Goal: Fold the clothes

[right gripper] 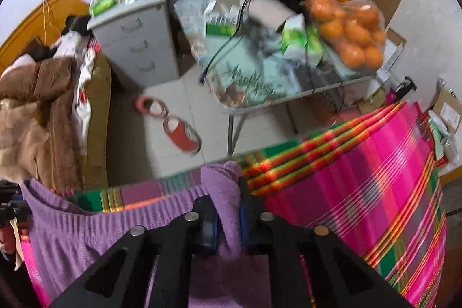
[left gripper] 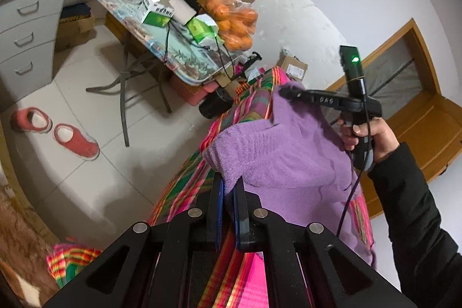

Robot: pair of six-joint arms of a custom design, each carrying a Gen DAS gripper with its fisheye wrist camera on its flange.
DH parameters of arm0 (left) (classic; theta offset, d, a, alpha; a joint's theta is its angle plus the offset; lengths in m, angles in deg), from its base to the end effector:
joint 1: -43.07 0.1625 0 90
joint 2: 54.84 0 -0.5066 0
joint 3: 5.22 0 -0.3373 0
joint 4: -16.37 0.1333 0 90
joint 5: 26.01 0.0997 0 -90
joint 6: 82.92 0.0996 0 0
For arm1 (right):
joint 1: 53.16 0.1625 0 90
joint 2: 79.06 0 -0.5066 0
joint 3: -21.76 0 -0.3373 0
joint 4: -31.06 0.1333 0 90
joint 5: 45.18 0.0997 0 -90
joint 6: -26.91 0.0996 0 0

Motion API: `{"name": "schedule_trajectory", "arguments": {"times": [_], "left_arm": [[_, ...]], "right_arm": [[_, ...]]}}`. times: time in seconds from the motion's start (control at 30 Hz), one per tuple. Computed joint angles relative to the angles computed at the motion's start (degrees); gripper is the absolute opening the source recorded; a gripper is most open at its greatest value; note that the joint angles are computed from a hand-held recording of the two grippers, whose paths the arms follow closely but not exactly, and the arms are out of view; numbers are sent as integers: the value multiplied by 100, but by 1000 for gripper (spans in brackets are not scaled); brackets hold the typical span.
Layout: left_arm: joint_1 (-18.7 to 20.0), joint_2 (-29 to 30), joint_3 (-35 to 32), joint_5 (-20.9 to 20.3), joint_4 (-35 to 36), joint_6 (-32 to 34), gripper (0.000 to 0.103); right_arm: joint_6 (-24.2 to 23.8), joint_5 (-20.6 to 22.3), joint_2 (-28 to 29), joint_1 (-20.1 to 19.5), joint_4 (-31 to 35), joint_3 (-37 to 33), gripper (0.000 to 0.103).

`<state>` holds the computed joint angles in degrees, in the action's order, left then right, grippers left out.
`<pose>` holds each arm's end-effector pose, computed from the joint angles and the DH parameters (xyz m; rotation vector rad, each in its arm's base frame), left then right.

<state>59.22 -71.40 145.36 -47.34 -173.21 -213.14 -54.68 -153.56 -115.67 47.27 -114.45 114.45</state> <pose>-0.2377 -0.3042 -0.0219 -0.6560 2.2533 -1.6821 0.2258 -0.6637 0.0892 2.0686 -1.9937 -0.2821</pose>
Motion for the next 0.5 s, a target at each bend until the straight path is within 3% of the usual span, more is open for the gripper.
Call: {"name": "schedule_trajectory", "arguments": {"times": [0.17, 0.2, 0.4, 0.5], "left_arm": [[76, -293, -105, 271, 467, 95, 5], [132, -340, -133, 289, 523, 133, 5], [289, -386, -162, 56, 597, 33, 5], [228, -488, -190, 23, 1055, -320, 5]], "right_arm": [[532, 1452, -181, -109, 224, -416, 11], [563, 1477, -158, -98, 188, -427, 11], [134, 729, 244, 39, -826, -112, 11], [234, 890, 331, 53, -823, -150, 11]]}}
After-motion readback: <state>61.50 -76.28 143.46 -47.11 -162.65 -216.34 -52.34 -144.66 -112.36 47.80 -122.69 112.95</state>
